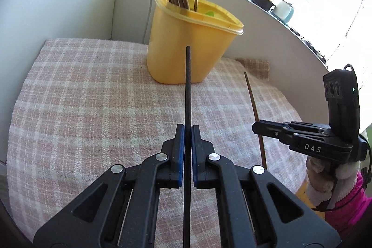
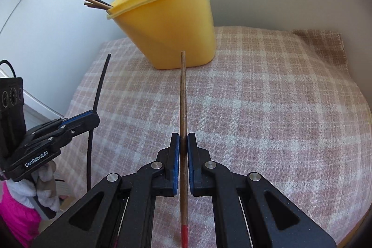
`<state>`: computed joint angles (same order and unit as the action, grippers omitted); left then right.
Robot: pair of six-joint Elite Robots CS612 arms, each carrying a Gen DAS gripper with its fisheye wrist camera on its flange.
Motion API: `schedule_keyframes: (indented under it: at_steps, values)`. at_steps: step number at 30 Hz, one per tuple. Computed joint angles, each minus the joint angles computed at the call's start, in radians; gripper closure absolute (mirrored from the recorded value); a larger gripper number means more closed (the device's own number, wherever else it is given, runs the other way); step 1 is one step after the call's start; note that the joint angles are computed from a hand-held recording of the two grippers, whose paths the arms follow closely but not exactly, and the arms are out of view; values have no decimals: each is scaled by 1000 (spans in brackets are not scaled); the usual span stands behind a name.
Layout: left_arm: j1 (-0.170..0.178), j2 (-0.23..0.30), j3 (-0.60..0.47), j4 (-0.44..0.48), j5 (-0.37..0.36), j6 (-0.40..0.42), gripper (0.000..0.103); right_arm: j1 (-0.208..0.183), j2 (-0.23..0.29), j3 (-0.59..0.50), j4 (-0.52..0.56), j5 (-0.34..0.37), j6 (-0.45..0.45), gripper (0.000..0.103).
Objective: Organize utensils
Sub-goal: 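Lift both chopsticks upright and lower them into the yellow container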
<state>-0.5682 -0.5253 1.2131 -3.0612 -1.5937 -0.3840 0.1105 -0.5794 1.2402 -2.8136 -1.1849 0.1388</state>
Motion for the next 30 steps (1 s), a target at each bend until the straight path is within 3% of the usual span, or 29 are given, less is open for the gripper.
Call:
schedule_keyframes:
  at_steps: [4, 9, 18, 30]
  values:
    - [-13, -15, 21, -81, 43, 35, 100, -6, -17, 43, -96, 9, 44, 98]
    - [-18, -11, -2, -111, 40, 66, 100, 11, -23, 41, -158, -52, 39, 98]
    - [-18, -6, -35, -165, 35, 76, 100, 17, -29, 49, -288, -124, 34, 98]
    - [-5, 17, -131, -259, 69, 58, 100, 8, -30, -2, -403, -143, 64, 98]
